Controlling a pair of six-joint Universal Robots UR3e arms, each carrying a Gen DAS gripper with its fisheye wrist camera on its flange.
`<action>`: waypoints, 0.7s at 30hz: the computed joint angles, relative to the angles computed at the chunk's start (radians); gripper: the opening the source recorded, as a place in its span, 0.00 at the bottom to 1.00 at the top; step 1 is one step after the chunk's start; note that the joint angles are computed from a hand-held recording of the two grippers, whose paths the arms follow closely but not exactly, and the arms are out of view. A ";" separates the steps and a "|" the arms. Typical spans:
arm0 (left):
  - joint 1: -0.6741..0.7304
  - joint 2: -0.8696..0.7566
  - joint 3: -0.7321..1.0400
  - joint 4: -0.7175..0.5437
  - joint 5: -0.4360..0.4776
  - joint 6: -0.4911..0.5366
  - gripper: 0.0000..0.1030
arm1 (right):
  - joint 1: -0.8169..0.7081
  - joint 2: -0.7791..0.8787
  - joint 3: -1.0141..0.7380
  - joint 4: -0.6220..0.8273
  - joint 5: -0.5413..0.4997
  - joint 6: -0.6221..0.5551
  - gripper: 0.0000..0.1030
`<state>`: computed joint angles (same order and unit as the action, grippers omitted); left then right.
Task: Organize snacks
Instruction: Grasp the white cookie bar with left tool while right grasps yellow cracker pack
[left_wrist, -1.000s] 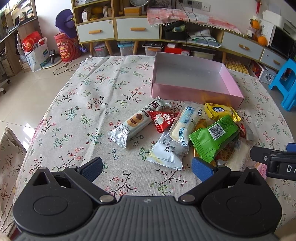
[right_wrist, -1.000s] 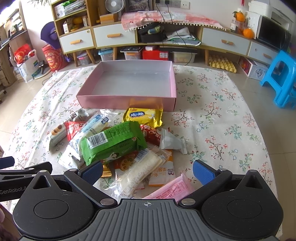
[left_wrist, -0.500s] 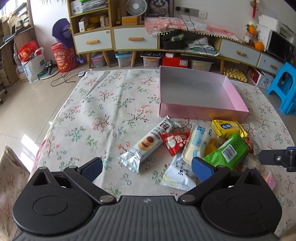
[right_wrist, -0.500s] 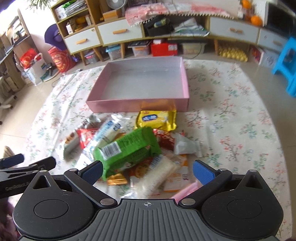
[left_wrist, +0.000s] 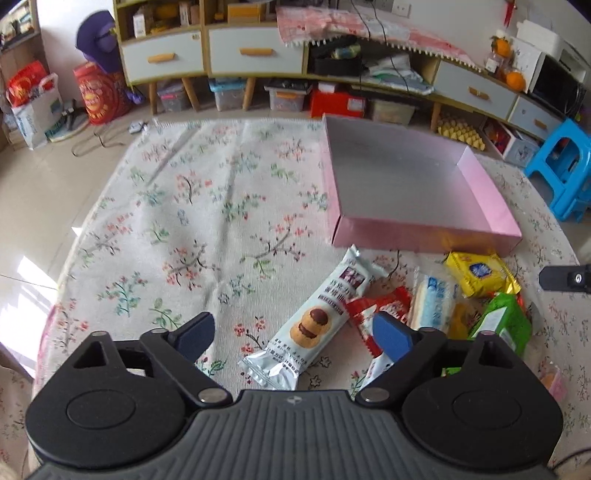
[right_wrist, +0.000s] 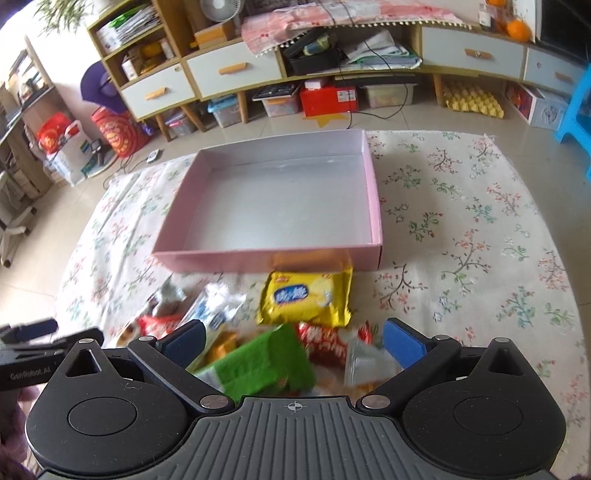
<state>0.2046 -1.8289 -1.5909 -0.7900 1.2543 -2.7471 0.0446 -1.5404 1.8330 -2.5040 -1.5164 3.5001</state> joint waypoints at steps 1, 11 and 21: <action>0.005 -0.018 0.016 -0.019 -0.011 0.022 0.79 | -0.021 0.009 0.013 -0.013 0.026 -0.005 0.98; 0.015 -0.098 0.093 -0.116 -0.062 0.203 0.53 | -0.139 0.151 -0.021 -0.074 0.187 0.017 0.92; 0.007 -0.134 0.140 -0.159 -0.042 0.291 0.53 | -0.082 0.277 -0.143 -0.023 0.122 0.018 0.92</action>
